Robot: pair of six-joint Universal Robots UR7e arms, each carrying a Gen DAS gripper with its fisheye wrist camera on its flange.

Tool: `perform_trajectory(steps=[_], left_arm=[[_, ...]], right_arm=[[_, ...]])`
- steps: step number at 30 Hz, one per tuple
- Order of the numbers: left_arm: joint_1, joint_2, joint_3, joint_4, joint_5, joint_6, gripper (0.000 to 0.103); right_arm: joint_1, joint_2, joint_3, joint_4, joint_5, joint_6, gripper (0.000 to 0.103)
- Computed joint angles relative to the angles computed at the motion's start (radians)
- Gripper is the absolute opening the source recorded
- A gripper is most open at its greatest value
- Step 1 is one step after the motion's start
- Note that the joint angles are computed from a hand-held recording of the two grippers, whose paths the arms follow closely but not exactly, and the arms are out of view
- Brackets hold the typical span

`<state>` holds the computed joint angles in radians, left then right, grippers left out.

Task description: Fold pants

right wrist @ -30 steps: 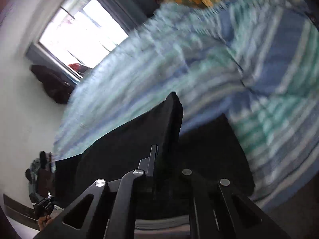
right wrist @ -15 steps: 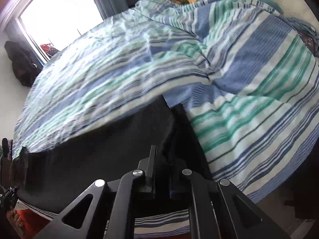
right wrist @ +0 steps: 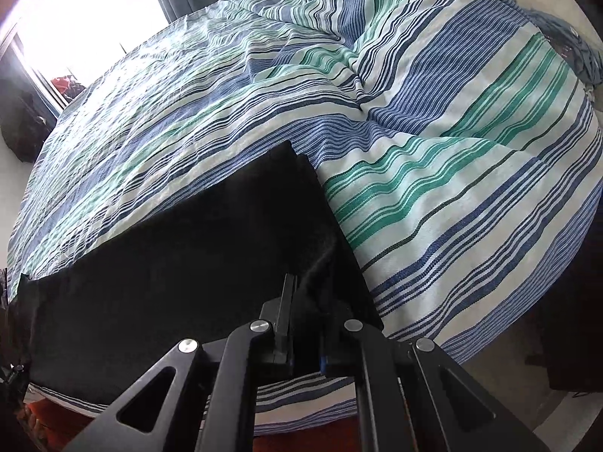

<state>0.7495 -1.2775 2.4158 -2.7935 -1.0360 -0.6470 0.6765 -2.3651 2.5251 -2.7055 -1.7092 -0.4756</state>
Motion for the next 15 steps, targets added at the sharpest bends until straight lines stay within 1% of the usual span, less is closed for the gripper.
perform_trajectory(steps=[1,3,4,5,6,7,8,9,10,11,12,13,14,15], left_arm=[[-0.002,-0.002,-0.014,0.025,0.002,-0.005,0.015],[-0.018,0.015,-0.046,0.084,-0.005,-0.044,0.018],[-0.027,-0.004,-0.058,0.155,-0.018,-0.075,0.023],[-0.037,-0.029,-0.068,0.234,-0.030,-0.112,0.031],[-0.049,-0.051,-0.078,0.305,-0.036,-0.145,0.033],[-0.074,-0.089,-0.089,0.403,-0.030,-0.194,0.034],[-0.104,-0.126,-0.091,0.474,-0.008,-0.240,0.034],[-0.130,-0.156,-0.087,0.504,0.017,-0.264,0.035],[-0.158,-0.185,-0.081,0.510,0.050,-0.265,0.040],[-0.186,-0.197,-0.085,0.510,0.100,-0.253,0.046],[-0.199,-0.191,-0.094,0.495,0.141,-0.231,0.051],[-0.202,-0.175,-0.102,0.465,0.167,-0.196,0.061],[-0.194,-0.136,-0.115,0.395,0.191,-0.123,0.068],[-0.181,-0.107,-0.121,0.342,0.200,-0.067,0.069]], right_arm=[[0.014,0.007,0.002,-0.011,-0.021,0.005,0.010],[0.021,0.001,0.008,-0.024,-0.034,-0.002,0.020],[0.024,-0.002,0.016,-0.038,-0.032,-0.010,0.027],[0.028,-0.026,0.032,-0.060,-0.038,-0.027,0.045],[0.051,-0.033,0.051,-0.120,-0.075,-0.032,0.058],[0.063,-0.059,0.082,-0.204,-0.099,-0.046,0.077],[0.074,-0.079,0.111,-0.292,-0.108,-0.060,0.079],[0.072,-0.118,0.137,-0.359,-0.101,-0.077,0.079],[0.053,-0.167,0.156,-0.384,-0.059,-0.093,0.079],[0.023,-0.223,0.166,-0.367,0.022,-0.111,0.079],[0.022,-0.249,0.160,-0.308,0.078,-0.128,0.079],[0.059,-0.234,0.134,-0.230,0.095,-0.146,0.079],[0.124,-0.176,0.101,-0.157,0.071,-0.166,0.078],[0.198,-0.099,0.070,-0.115,0.007,-0.170,0.078]])
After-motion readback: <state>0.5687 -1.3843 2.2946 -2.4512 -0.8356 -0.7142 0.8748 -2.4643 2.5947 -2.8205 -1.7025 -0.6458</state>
